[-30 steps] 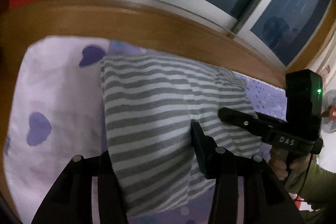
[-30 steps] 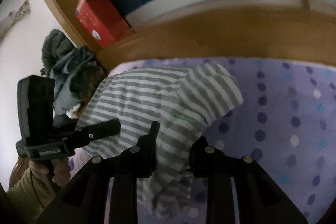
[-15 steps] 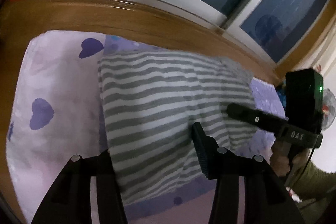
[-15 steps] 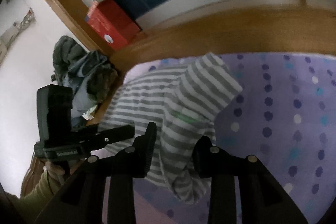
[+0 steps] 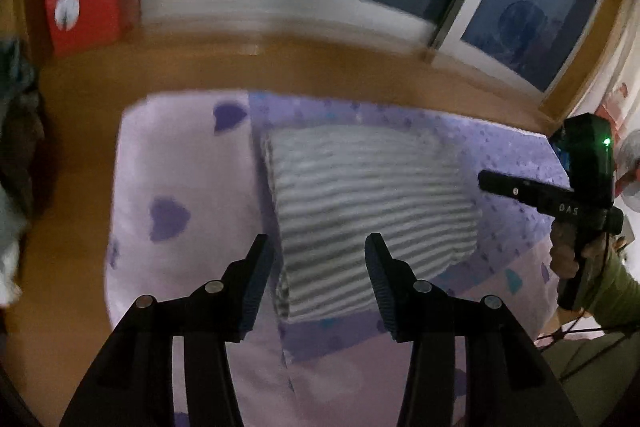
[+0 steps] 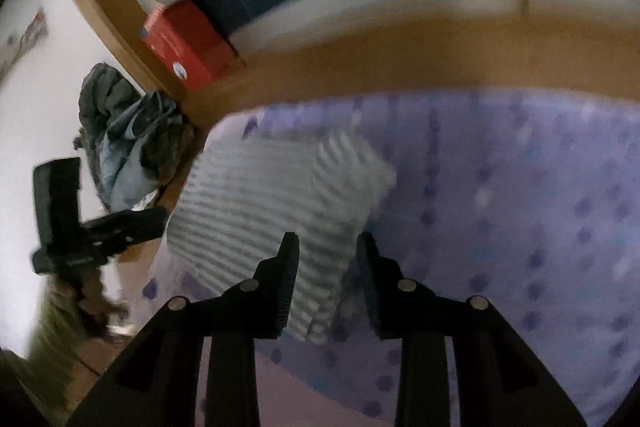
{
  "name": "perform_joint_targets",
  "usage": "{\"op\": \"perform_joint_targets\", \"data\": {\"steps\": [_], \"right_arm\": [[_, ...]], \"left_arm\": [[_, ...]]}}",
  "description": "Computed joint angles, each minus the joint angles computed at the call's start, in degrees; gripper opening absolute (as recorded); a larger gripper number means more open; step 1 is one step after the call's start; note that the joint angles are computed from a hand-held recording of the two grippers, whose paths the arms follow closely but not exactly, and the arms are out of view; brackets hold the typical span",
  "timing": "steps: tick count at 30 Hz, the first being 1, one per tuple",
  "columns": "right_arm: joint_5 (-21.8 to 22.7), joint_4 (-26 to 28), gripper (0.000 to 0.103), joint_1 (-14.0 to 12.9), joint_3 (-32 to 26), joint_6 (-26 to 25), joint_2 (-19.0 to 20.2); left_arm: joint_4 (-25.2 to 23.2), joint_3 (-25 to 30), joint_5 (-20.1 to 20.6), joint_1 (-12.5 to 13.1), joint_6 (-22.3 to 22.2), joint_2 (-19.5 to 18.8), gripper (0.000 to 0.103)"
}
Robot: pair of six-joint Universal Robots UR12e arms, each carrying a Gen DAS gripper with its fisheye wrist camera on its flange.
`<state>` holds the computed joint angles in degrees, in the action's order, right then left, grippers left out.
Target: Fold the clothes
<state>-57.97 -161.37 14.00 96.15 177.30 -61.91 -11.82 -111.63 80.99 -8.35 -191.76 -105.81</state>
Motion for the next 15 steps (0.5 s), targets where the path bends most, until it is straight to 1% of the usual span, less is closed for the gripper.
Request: {"op": "perform_joint_targets", "data": {"steps": [4, 7, 10, 11, 12, 13, 14, 15], "right_arm": [[-5.5, -5.7, 0.030, 2.4, -2.0, -4.8, 1.0], [-6.3, -3.9, 0.030, 4.1, -4.6, -5.2, 3.5], [-8.3, -1.0, 0.030, 5.4, -7.3, -4.6, 6.2], [-6.8, -1.7, 0.033, 5.0, -7.4, -2.6, 6.9], [-5.1, -2.7, 0.033, 4.5, -7.4, -0.3, 7.7], [-3.2, -2.1, 0.033, 3.9, -7.5, 1.3, 7.9], [-2.5, -1.4, 0.033, 3.6, -7.3, 1.6, 7.7], [-2.8, 0.2, 0.033, 3.4, -7.2, 1.1, 7.2]], "left_arm": [[2.3, 4.3, -0.6, -0.9, 1.6, -3.5, 0.048], [0.6, 8.0, -0.7, -1.4, 1.1, -7.1, 0.048], [-0.9, 9.1, 1.5, -1.3, -0.2, -9.5, 0.048], [-0.3, 8.8, 1.3, -1.0, -1.0, -10.0, 0.048], [2.3, 7.8, -0.5, -0.4, -2.5, -10.1, 0.048], [3.1, 7.3, -1.3, -0.2, -3.5, -9.9, 0.048], [2.7, 7.1, -1.0, -0.1, -3.9, -9.5, 0.048], [2.3, 6.9, -0.6, -0.1, -4.2, -9.1, 0.048]]}}
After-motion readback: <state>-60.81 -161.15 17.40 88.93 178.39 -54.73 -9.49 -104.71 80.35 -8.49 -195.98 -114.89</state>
